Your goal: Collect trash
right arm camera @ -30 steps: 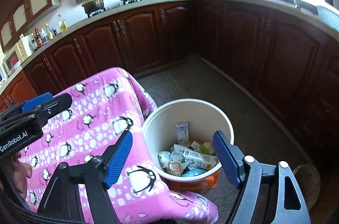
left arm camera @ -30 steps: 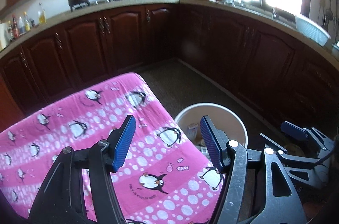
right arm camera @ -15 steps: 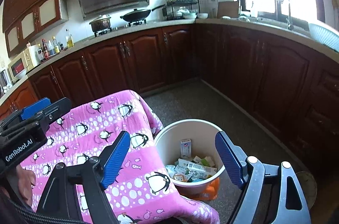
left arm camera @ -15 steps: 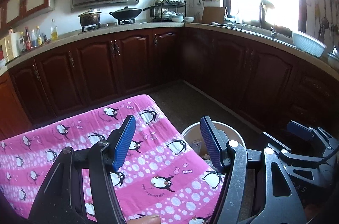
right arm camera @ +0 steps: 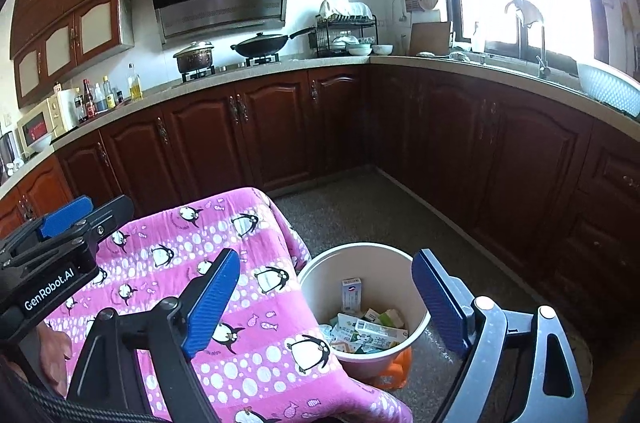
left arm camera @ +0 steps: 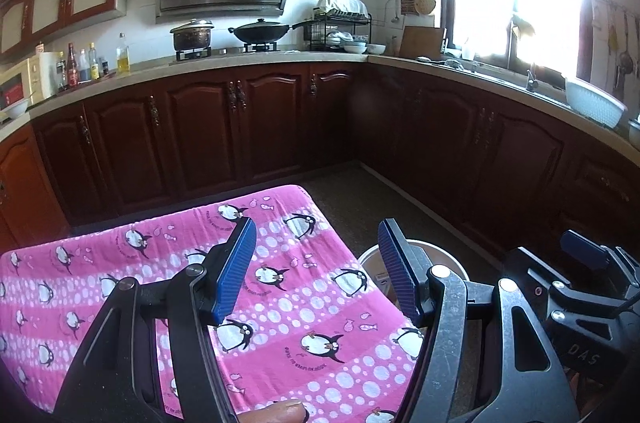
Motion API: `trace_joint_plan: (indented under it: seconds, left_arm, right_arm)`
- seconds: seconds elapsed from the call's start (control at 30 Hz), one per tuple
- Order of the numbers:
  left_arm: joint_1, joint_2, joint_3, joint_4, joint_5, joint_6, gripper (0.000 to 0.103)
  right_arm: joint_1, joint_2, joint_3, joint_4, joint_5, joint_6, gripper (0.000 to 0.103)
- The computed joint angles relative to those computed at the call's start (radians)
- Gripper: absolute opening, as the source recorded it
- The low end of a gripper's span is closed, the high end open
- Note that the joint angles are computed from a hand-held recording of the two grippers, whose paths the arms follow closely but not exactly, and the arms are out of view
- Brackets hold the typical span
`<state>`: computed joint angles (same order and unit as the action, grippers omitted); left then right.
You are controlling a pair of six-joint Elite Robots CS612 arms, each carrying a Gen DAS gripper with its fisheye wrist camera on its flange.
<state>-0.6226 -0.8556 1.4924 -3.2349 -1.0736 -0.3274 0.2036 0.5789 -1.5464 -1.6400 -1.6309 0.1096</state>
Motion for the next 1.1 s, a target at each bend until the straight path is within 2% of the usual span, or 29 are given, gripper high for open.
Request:
trace_joint_plan:
  seconds: [0.43,1.1]
  left_arm:
    - [-0.002,-0.003,0.002,0.004,0.022,-0.007,0.062]
    - [-0.003,0.000,-0.006,0.037,0.052,-0.019,0.062]
  right_arm:
    - [0.006,-0.003,0.003,-0.028,-0.018,0.002,0.088]
    - [0.010,-0.012,0.021,-0.039,-0.009,-0.005,0.089]
